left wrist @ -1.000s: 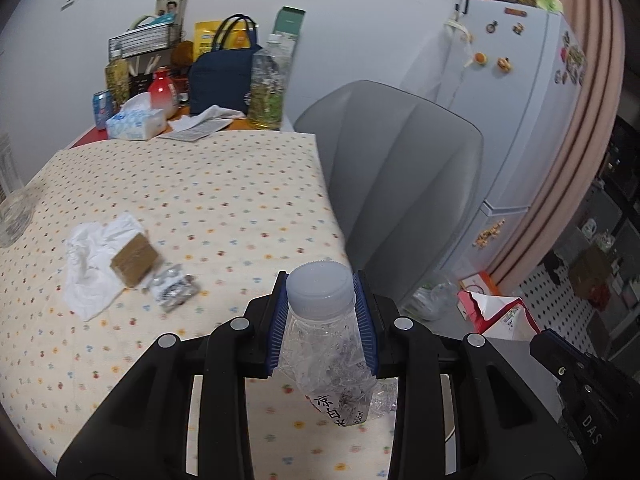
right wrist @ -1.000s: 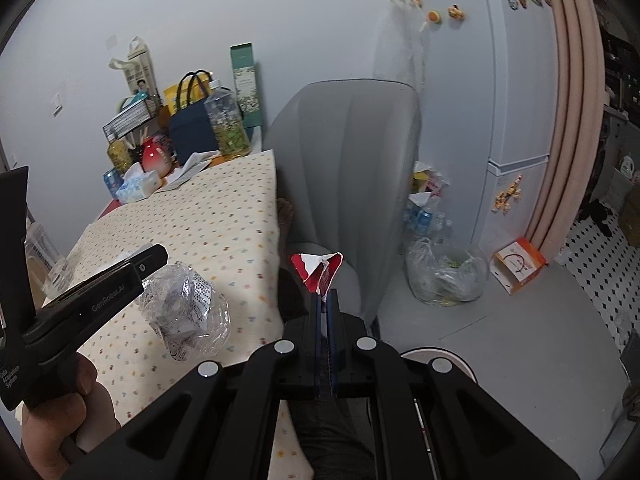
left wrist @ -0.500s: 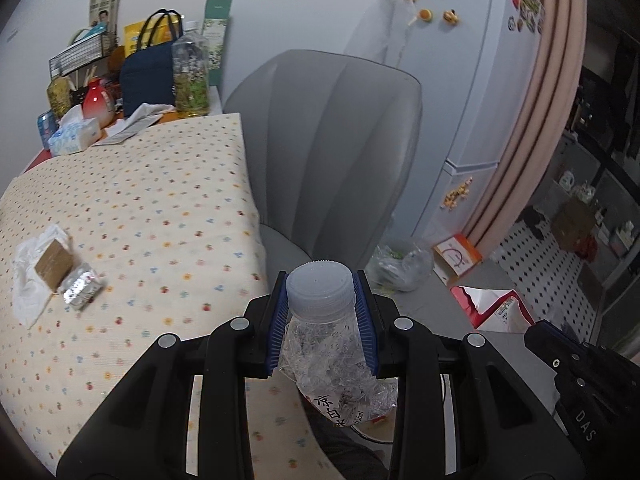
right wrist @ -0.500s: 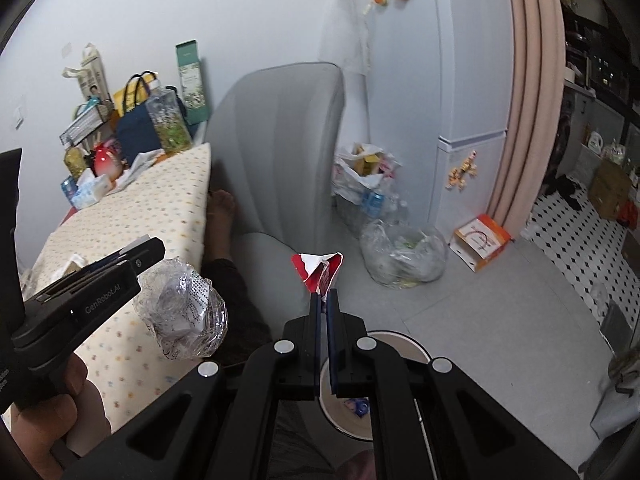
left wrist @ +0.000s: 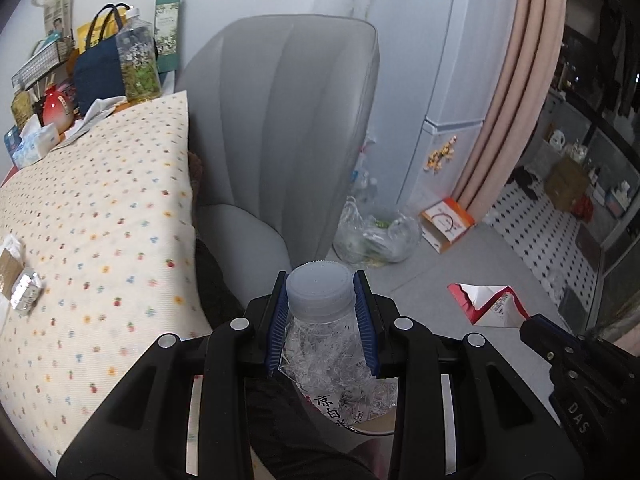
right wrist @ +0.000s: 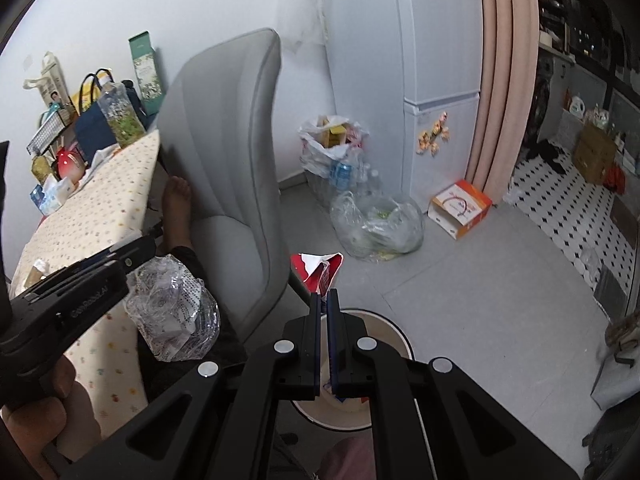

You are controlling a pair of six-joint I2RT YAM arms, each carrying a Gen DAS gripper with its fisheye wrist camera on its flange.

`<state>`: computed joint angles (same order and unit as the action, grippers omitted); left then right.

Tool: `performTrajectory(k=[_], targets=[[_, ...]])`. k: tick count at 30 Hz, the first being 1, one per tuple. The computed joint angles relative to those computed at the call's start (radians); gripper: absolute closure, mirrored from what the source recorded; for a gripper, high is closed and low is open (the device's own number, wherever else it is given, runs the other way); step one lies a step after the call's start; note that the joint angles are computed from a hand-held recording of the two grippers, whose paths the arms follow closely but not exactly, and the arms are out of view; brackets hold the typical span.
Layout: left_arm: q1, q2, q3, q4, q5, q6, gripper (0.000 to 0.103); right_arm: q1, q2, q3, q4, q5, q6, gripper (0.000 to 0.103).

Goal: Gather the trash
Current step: 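Carry the plastic bottle and red wrapper with both tools over the wastebasket, then open the right tool over the wastebasket while the left tool releases the bottle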

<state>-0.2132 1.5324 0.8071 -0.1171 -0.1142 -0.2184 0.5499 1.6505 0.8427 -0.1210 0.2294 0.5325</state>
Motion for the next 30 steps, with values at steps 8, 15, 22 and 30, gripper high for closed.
performTrajectory(k=[8, 15, 22, 30], targets=[[-0.025, 0.056, 0.025, -0.001, -0.021, -0.01, 0.071, -0.056, 0.094, -0.009, 0.039, -0.068, 0.001, 0.077], [-0.076, 0.099, 0.057, -0.005, -0.034, -0.021, 0.071, -0.089, 0.028, -0.072, 0.054, -0.036, -0.016, 0.061], [-0.147, 0.163, 0.1, -0.015, -0.053, -0.046, 0.071, -0.159, -0.059, -0.151, 0.07, -0.051, -0.028, 0.06], [-0.199, 0.212, 0.153, -0.03, -0.004, -0.082, 0.055, -0.215, -0.129, -0.198, 0.064, -0.047, -0.031, 0.059]])
